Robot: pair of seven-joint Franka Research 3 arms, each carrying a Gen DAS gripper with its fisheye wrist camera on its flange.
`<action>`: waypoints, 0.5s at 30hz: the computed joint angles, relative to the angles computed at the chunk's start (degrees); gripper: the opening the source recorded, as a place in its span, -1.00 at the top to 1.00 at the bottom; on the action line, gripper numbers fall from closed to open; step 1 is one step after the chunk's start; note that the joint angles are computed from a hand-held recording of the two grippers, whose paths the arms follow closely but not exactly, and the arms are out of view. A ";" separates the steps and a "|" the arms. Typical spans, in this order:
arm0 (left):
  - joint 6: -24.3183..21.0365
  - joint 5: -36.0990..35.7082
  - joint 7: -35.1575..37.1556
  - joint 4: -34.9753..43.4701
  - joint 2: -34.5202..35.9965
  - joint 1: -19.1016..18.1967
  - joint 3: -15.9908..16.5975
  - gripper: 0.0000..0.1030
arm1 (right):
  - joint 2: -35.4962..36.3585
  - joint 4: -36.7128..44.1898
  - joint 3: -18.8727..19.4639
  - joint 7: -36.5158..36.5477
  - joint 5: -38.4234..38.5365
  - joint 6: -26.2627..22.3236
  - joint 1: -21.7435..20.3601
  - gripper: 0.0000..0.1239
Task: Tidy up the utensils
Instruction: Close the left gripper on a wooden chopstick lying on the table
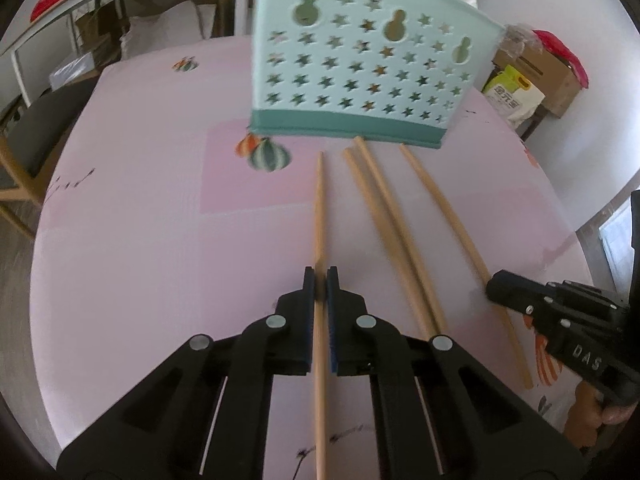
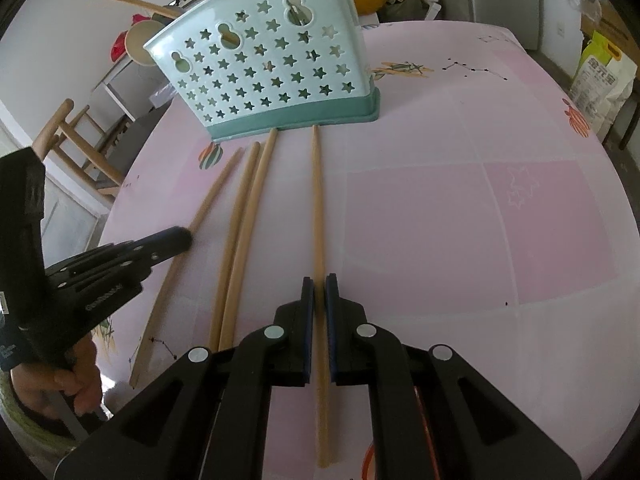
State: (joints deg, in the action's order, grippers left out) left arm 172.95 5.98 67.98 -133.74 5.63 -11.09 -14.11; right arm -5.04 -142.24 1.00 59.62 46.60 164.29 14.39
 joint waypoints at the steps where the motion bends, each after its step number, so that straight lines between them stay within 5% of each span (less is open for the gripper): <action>1: -0.34 -1.86 1.10 -1.12 -1.05 0.61 -0.56 0.91 | -0.31 -0.27 0.05 0.46 -0.58 -0.26 -0.09 0.90; 8: -6.01 -22.11 14.88 -6.24 -7.69 -1.04 0.50 0.91 | -4.18 -3.35 -0.30 4.43 -5.83 -4.02 -0.76 0.90; 15: -9.17 -30.30 20.25 -7.34 -10.03 -4.06 3.57 0.88 | -4.73 -3.12 -1.16 6.22 -6.98 -6.26 -0.98 0.88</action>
State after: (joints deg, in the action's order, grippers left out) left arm 163.77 -24.32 88.23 -141.08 -4.40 -15.15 -10.54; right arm -9.77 -145.36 -0.16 65.84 39.63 158.03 13.41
